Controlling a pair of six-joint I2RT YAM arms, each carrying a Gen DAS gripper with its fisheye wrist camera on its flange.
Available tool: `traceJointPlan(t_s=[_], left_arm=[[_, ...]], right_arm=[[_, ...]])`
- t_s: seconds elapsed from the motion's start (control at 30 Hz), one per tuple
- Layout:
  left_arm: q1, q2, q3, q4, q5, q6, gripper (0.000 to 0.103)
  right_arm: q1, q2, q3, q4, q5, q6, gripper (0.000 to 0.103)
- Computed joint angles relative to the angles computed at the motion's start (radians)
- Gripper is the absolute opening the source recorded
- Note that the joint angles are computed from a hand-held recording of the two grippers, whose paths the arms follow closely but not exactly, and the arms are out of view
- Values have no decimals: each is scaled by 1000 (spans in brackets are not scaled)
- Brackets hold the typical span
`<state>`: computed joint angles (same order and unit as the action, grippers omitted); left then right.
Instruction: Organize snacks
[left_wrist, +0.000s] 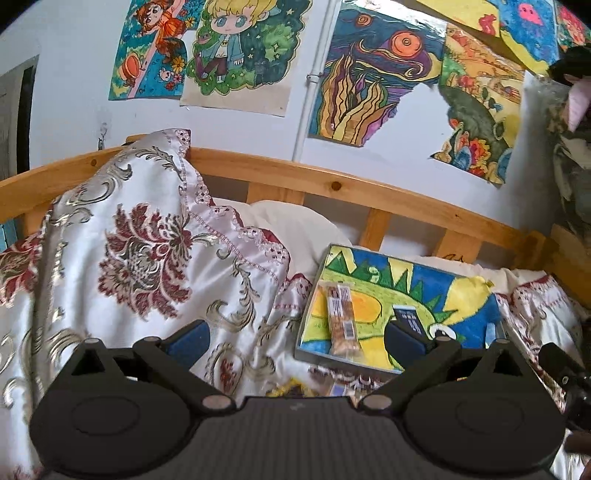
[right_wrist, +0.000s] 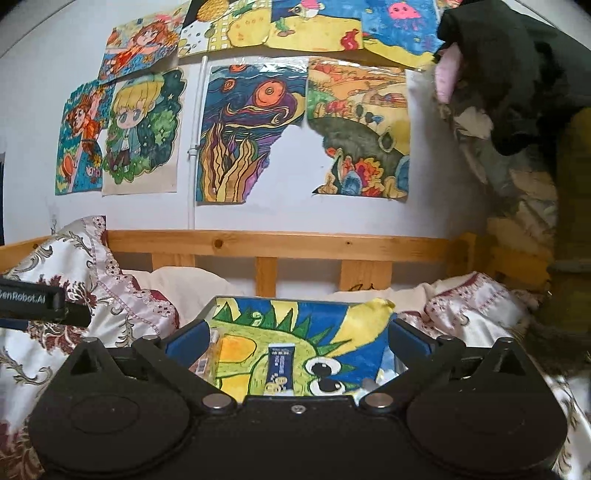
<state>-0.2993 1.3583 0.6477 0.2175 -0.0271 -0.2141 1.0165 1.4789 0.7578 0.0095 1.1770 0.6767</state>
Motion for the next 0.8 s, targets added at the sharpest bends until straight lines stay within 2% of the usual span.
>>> traceJointPlan(t_s=[0.23,0.4,0.63,0.8], left_arm=[[-1,-152,-105,-78,9,22,102],[-28,-217,-159,-151,-52,27,102],[-74,-251,-185,-261,-138,49,102],[-93,-248,-181,-304,-153,63,102]], right_arm=[[133,-14,64,-421,46,394,102],[209,28,131,-684,33,651,102],[270,72,182,-850,-21,834,102],[247,106,225,-888,-109,830,102]])
